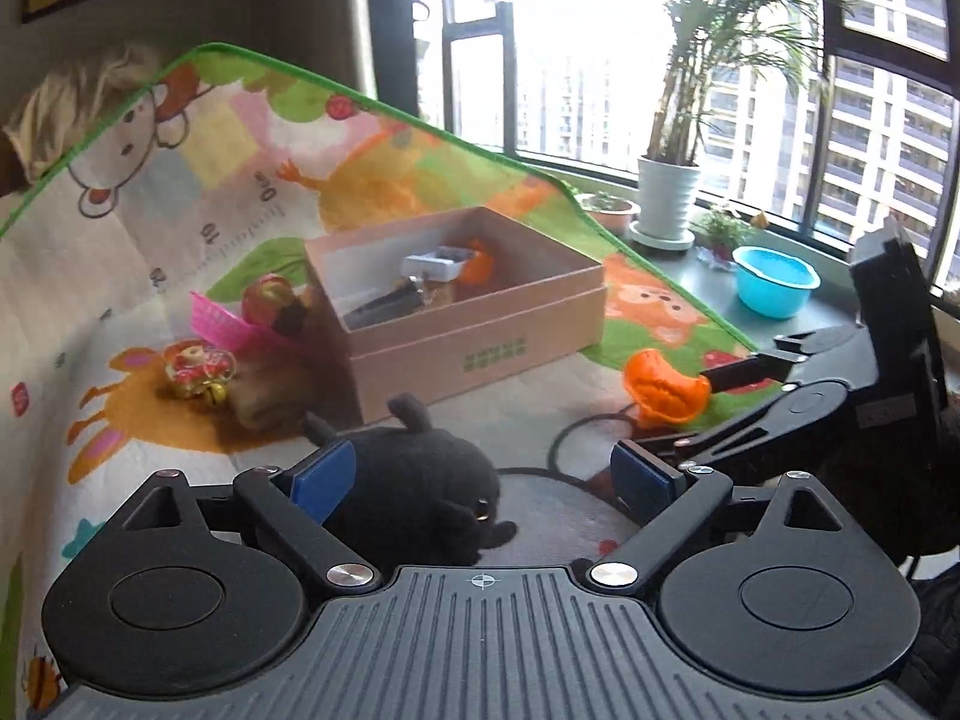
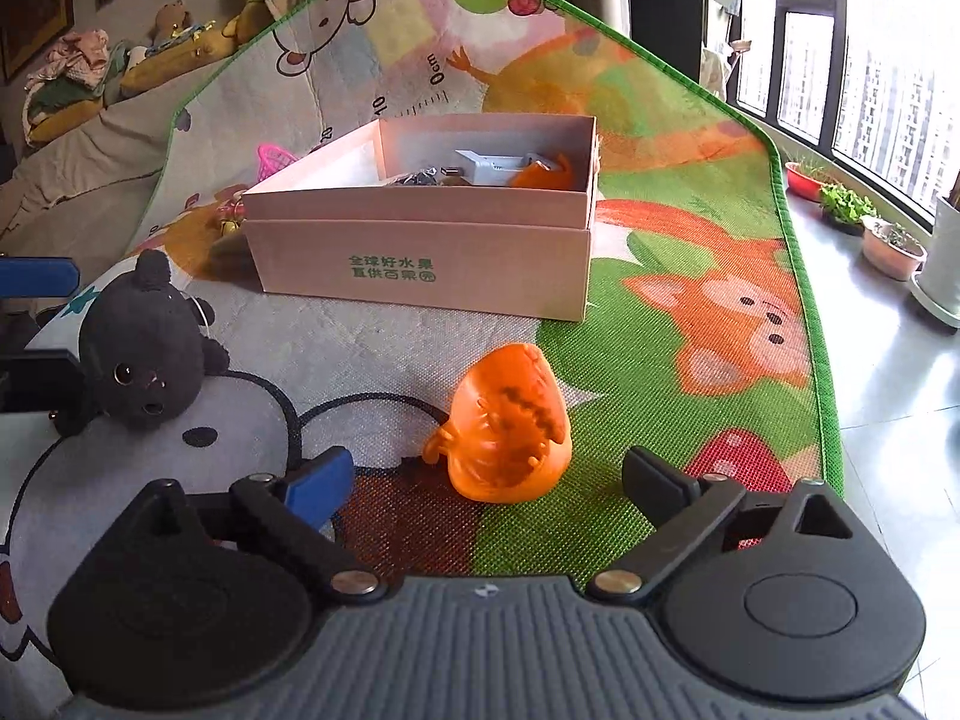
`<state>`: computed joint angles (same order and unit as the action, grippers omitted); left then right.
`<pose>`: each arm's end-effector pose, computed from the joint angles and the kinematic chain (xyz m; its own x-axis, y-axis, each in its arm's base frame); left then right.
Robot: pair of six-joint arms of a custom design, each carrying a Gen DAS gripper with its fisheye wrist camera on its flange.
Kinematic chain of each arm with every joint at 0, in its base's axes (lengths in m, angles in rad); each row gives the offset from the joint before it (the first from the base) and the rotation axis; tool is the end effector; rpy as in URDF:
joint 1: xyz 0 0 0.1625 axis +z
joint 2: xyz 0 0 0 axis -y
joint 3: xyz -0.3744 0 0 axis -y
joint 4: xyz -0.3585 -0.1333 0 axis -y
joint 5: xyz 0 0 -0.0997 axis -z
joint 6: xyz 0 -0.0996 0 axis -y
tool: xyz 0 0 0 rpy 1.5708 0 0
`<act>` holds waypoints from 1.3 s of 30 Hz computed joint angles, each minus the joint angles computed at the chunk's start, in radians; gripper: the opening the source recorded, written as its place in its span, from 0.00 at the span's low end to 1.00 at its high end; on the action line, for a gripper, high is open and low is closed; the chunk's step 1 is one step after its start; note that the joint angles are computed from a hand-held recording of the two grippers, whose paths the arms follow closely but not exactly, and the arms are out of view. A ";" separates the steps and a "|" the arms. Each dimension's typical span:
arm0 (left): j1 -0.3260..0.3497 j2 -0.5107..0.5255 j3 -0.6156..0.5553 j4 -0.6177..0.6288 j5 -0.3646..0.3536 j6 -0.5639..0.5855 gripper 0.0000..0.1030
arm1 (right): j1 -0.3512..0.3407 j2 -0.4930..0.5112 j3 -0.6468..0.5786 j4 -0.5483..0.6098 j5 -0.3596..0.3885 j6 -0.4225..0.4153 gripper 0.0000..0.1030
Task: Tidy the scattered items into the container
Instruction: 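Lift the orange cup toy off the mat with the right tool, then grasp the black plush toy with the left tool while the right tool holds the orange cup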
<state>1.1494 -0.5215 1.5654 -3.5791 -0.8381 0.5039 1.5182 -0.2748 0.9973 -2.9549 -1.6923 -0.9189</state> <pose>-0.0722 -0.6499 0.0789 -0.6783 0.0782 -0.7306 0.6402 0.5508 -0.5355 0.0806 -0.7740 0.0103 -0.6320 -0.5496 0.5464 -0.7597 0.5786 -0.2967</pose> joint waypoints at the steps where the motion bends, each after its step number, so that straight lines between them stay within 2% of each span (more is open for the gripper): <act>1: 0.002 0.003 -0.005 -0.012 0.018 0.000 0.93 | 0.000 0.000 0.000 -0.001 -0.001 0.000 0.94; 7: 0.030 0.019 -0.042 0.035 0.099 -0.027 0.95 | 0.003 0.006 -0.004 -0.006 -0.008 -0.003 0.96; 14: 0.054 0.040 -0.071 0.075 0.056 -0.061 0.95 | 0.005 0.013 -0.008 -0.018 -0.018 -0.003 0.97; 22: 0.067 0.094 -0.151 0.078 0.062 -0.066 0.95 | 0.005 0.012 -0.003 -0.031 -0.021 0.002 0.97; 29: 0.065 0.099 -0.160 0.066 0.059 -0.059 0.94 | 0.004 0.002 0.017 -0.065 -0.005 -0.001 0.97; 31: 0.065 0.096 -0.154 0.066 0.059 -0.055 0.94 | 0.006 -0.006 0.017 -0.042 0.005 -0.012 0.92; 34: 0.066 0.096 -0.151 0.066 0.061 -0.064 0.94 | 0.012 0.006 -0.017 -0.007 -0.012 -0.025 0.80; 36: 0.067 0.094 -0.148 0.067 0.059 -0.072 0.94 | 0.017 0.024 -0.046 -0.001 -0.038 -0.026 0.68; 39: 0.068 0.090 -0.142 0.068 0.055 -0.077 0.94 | 0.019 0.035 -0.064 0.004 -0.049 -0.024 0.58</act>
<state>1.2170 -0.4315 1.4237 -3.5114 -0.7830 0.4273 1.5376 -0.2401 0.9332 -2.9512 -1.7416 -0.9433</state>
